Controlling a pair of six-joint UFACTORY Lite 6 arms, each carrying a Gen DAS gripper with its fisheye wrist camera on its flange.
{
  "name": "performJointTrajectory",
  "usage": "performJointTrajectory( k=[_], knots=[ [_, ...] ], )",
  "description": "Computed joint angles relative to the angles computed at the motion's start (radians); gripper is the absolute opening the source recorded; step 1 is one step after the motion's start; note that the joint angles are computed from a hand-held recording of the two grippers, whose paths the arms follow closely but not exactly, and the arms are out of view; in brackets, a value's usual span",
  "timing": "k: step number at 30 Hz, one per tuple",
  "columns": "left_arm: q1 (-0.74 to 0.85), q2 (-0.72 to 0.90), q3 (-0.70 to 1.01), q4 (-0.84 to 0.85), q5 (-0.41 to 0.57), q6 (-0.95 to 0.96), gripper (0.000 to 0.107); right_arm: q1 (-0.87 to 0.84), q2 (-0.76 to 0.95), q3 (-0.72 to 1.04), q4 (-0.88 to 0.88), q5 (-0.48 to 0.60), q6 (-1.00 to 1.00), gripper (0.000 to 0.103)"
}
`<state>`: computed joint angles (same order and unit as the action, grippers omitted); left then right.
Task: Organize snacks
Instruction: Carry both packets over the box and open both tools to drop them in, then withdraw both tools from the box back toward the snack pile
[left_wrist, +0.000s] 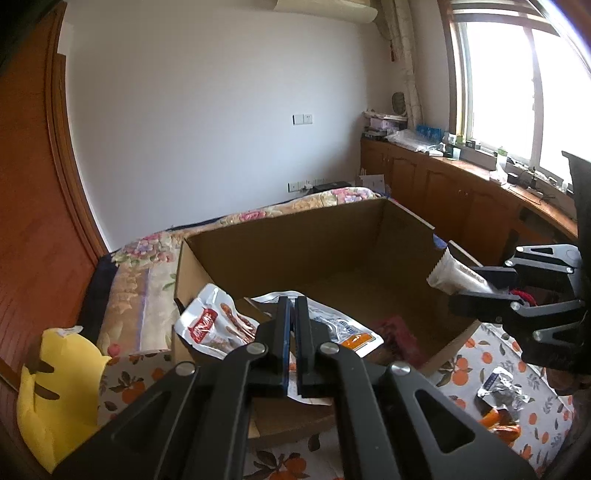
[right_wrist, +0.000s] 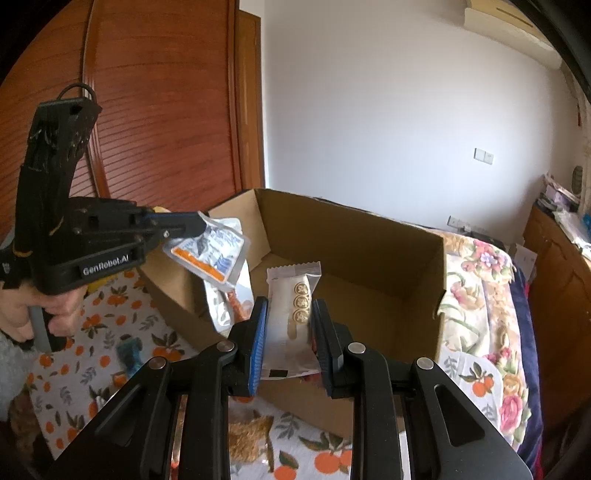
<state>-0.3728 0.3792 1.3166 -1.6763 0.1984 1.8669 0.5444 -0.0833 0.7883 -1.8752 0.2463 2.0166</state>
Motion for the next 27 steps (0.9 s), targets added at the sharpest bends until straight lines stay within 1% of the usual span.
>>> performJointTrajectory(
  k=[3,4,7,15,18,20,25,27],
  knots=[
    [0.002,0.031,0.015,-0.020,0.006,0.014,0.000,-0.016,0.054,0.028,-0.097,-0.005,0.099,0.023],
    [0.000,0.034,0.010,-0.050,0.006,0.045,0.000,-0.017,0.068,0.038,-0.109,-0.007,0.108,0.023],
    [-0.005,0.050,0.012,-0.050,0.001,0.043,0.000,-0.019,0.108,0.064,-0.141,-0.007,0.128,0.023],
    [-0.009,0.078,0.000,-0.127,0.002,0.115,0.002,-0.044,0.194,0.115,-0.248,-0.022,0.233,0.023],
    [-0.005,0.079,-0.004,-0.061,0.019,0.047,0.004,-0.062,0.214,0.123,-0.296,-0.032,0.286,0.023],
    [-0.003,0.074,-0.013,-0.060,0.019,0.046,0.006,-0.068,0.227,0.129,-0.313,-0.035,0.309,0.023],
    [0.003,0.056,-0.034,0.022,0.030,-0.053,0.009,-0.081,0.243,0.134,-0.305,-0.039,0.307,0.024],
    [0.006,0.040,-0.055,0.004,0.032,-0.035,0.010,-0.087,0.244,0.136,-0.325,-0.045,0.332,0.025]
  ],
)
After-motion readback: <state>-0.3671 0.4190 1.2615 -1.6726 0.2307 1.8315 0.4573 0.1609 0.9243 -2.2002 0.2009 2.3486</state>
